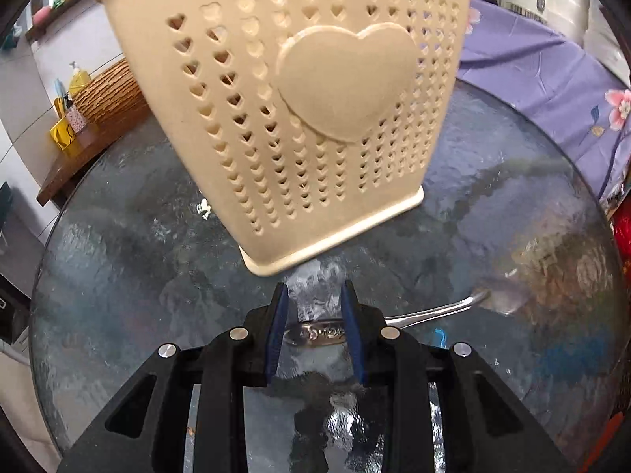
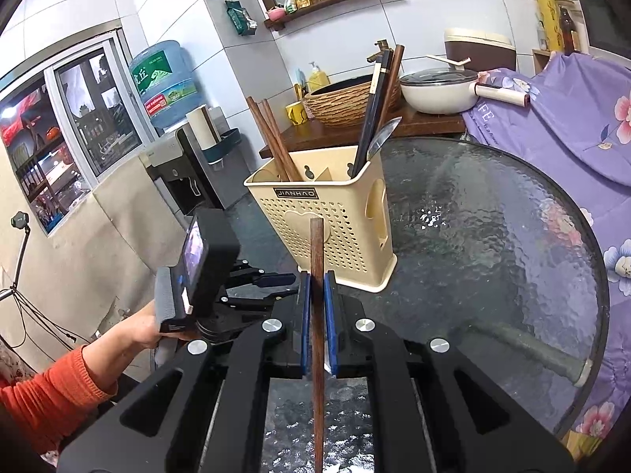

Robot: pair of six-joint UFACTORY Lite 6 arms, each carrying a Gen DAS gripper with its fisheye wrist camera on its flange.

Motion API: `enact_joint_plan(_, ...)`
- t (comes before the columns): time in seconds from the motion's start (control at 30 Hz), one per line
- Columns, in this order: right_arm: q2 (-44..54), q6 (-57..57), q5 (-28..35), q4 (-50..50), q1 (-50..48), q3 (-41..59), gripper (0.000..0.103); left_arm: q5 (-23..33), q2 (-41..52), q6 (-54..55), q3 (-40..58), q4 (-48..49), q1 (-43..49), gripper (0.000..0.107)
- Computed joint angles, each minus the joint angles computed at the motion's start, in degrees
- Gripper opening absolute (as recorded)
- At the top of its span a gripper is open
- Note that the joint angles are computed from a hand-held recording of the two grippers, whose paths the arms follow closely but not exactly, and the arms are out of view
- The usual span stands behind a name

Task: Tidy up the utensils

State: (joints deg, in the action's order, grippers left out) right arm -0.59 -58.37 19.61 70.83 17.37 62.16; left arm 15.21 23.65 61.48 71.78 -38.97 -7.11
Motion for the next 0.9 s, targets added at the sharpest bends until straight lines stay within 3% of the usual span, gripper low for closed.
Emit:
enact_joint_plan(0.17,-0.6,-1.0,0.7,1.3,-0.9,-0.6,0.008,0.6,-5.9,-12.4,-6.3,14.8,-1.2,0.027)
enact_joint_plan(0.3,-1.1,-2.6,0.7,3.2,-1.0,-1.2,0.008,3.7,-14.8,-6.2,-16.1,10.0,0.5,0.026)
enact_joint_plan(0.4,-2.5,-3.6,-0.4,3.9,-0.7,-2.1,0.008,9.2,-23.1,1.9,-23.8,3.9,2.4,0.027)
enact_joint_plan(0.5,-4.2,-4.0,-1.9,3.9,0.1,-2.7,0.008,12.9,-29.9,3.3,-30.1,3.4,1.0,0.035)
enact_joint_plan(0.6,-5.8,-3.8,-4.5,3.0,1.4,-3.7,0.008,15.3,-32.4,2.8,-31.6,2.0,-2.1,0.037)
enact_joint_plan(0.67,-7.0,-2.7,-5.6,1.6,2.0,-4.3,0.008,13.9,-32.9,2.2,-31.5,-0.2,-4.4,0.039)
enact_joint_plan(0.73,-8.6,-0.7,-7.2,-0.9,2.8,-5.4,0.008,12.0,-30.1,0.5,-28.1,-2.6,-5.3,0.047)
enact_joint_plan(0.9,-13.1,0.4,-9.0,-2.5,2.7,-8.8,0.008,11.3,-23.7,-10.3,-21.3,-1.8,-9.2,0.047)
